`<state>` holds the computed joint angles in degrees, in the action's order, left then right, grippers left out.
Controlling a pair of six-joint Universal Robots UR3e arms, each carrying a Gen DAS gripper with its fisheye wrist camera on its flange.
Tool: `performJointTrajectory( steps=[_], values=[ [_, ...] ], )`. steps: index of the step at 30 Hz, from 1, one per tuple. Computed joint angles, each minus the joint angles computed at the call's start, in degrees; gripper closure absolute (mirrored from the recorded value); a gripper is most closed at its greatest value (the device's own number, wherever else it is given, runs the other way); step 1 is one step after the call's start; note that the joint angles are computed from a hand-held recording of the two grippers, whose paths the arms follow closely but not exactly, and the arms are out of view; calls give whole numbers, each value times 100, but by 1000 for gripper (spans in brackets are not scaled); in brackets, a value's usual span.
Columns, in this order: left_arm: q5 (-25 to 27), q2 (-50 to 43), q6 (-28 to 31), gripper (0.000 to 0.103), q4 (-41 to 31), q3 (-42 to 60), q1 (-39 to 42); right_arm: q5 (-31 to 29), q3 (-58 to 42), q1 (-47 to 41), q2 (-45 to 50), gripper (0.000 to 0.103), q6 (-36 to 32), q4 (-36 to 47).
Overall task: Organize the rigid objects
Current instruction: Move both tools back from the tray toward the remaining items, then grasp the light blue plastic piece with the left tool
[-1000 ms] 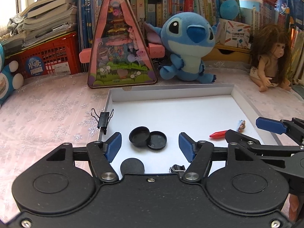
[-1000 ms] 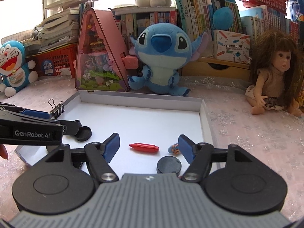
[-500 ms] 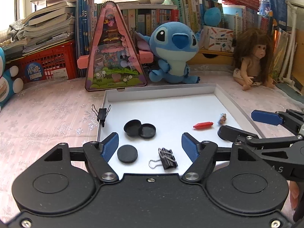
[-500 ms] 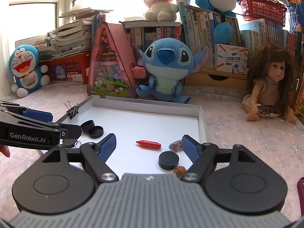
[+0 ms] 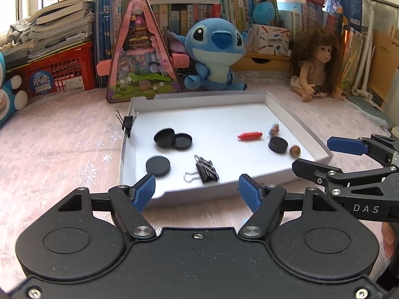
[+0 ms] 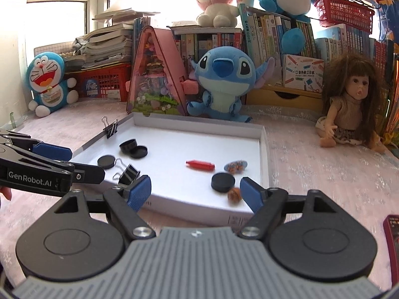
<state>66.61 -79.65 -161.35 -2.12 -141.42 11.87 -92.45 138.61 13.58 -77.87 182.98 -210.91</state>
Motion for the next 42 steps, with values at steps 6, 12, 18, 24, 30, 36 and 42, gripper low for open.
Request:
performJointTrajectory(
  steps=[6,12,18,24,30,36,42],
  values=[
    [-152,418,260,31,-236,-425,188,107,502,25,5,16,-73,-457],
    [-471,911,681,33,-744,-785,516,324,906,71,137,16,-245,-960],
    [-718,1124,1048,46,-1263,-917,655,179,909,307,321,16,-336,-1054],
    [-821,1136,1111,56,-1301,-963,587,208,901,396,409,16,-441,-1075],
    [-793,985,1035,62,-1067,-960,485,32,802,517,560,19,-442,-1062],
    [-207,510,846,63,-22,-1060,264,-202,771,512,627,20,-297,-1088],
    [-767,1192,1233,63,-978,-1140,765,-366,702,516,696,21,-209,-1064]
  ],
)
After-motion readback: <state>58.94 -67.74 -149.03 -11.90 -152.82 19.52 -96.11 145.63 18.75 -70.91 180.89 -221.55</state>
